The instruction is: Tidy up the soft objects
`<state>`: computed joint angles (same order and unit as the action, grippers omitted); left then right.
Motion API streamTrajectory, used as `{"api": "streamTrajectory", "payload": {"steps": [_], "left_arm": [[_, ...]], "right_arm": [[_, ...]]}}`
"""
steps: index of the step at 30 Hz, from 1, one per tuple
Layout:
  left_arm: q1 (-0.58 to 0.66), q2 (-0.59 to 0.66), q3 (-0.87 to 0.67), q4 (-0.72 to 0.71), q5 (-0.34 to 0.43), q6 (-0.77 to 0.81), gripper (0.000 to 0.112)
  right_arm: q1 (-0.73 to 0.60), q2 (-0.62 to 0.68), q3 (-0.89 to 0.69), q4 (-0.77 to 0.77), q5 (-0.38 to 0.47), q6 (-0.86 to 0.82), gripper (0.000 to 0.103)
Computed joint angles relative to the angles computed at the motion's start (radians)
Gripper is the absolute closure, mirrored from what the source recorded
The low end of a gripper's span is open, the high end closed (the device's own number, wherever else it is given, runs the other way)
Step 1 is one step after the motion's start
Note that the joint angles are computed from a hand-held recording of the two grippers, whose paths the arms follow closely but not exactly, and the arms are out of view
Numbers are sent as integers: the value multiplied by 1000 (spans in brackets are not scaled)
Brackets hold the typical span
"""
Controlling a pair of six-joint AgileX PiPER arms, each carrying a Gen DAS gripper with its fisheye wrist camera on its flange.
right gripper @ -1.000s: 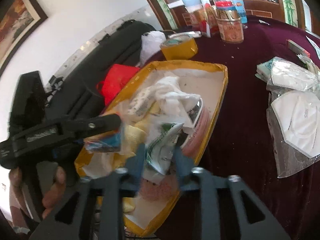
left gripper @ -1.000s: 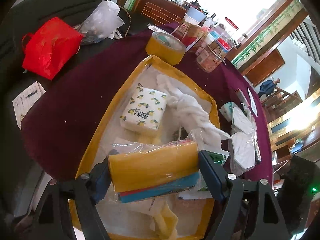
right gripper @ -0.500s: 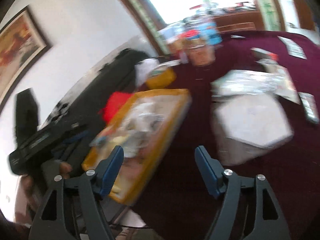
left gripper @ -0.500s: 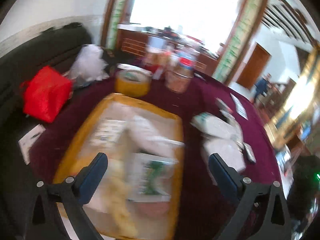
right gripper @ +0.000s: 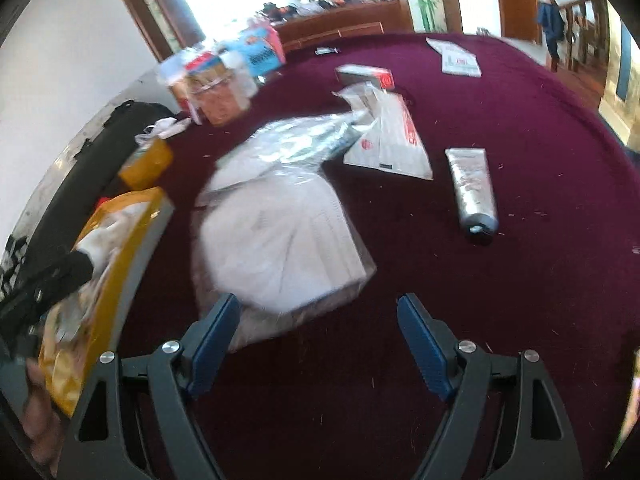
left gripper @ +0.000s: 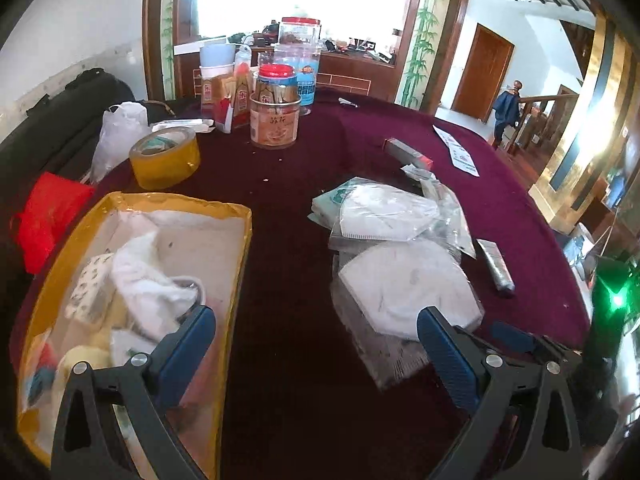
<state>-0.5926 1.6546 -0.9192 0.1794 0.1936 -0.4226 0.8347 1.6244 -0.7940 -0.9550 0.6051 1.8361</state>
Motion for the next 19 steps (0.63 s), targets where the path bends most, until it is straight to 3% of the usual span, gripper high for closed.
{"api": "streamTrajectory", "payload": {"steps": [2,4,6,9,13,15,17,19], "left_arm": [[11,49,-34,-65,7,52,10],[19,80,-49,-84,-5,54,10],[13,116,-84,-14,25,-15,10],[2,150,-116,30,39,-51,10],[-35,207,-180,120,57,-118,10],[-39,251,-232,19,77,-11,10],[-34,294,-277,-89,85,96,10],[-41,325,-306,-67,97,77,10]], "right_arm": [[-61,62,-37,27,-46,-46,22],[-57,137,-107,15,18,-65,21],[-54,179,-162,57,62,-141,21],[-64,147,-121,38,19,-133,21],[-91,91,-67,32,51,-114,20],[-128,90,-60,25,24,-98,11],[-121,142,-112,29,64,-150,0],[-108,203,-177,60,115,-243,0]]}}
